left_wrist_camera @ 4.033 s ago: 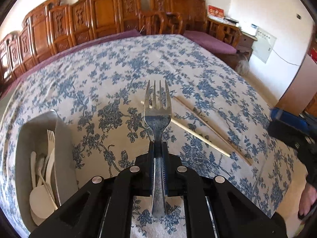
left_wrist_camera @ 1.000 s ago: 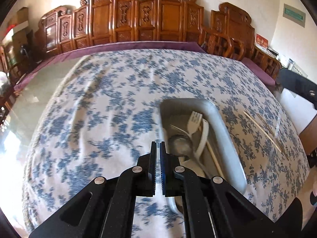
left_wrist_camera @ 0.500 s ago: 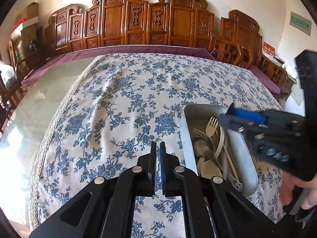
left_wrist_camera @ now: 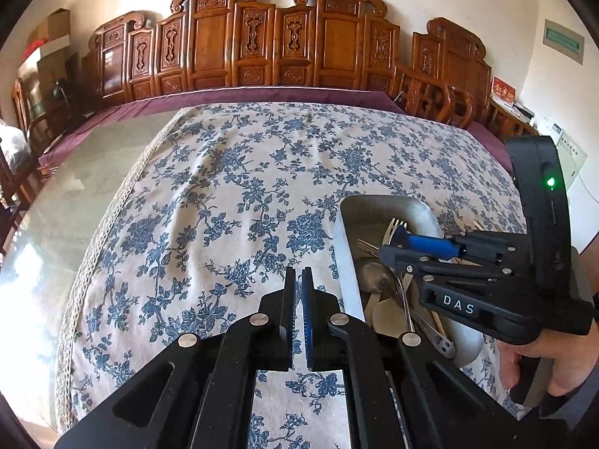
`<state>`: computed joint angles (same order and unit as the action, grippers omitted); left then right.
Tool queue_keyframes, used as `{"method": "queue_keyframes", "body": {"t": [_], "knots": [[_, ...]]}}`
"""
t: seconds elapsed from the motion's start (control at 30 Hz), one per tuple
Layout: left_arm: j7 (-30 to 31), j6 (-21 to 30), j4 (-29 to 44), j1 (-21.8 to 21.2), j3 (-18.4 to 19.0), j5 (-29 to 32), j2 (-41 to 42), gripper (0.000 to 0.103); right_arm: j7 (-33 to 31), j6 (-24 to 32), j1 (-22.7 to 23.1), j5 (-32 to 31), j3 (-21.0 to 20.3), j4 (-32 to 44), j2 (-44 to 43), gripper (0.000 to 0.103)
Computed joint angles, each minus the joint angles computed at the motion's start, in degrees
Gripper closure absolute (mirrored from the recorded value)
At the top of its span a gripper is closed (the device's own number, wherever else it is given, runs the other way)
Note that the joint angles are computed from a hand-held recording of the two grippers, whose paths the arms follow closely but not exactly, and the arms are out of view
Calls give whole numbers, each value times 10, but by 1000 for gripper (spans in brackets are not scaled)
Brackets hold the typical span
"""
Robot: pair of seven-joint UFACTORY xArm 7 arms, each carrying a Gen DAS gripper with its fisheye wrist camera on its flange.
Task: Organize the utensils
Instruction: 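Lower the metal spoon into the grey tray and open the right tool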
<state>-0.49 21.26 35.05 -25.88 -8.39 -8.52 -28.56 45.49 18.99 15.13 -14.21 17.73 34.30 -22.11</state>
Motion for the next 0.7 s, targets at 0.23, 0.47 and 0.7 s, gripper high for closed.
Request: {"method": "queue_keyframes", "body": {"t": [0.23, 0.47, 0.7], "knots": [[-5, 1, -2, -2, -7, 6, -7, 101, -27, -9, 18, 31, -22, -27, -32, 69], [-8, 0, 1, -16, -13, 6, -19, 101, -69, 10, 25, 60, -43, -92, -158, 69], [-20, 0, 15, -40, -29, 2, -16, 96, -126, 161, 17, 79, -75, -202, -413, 69]]}}
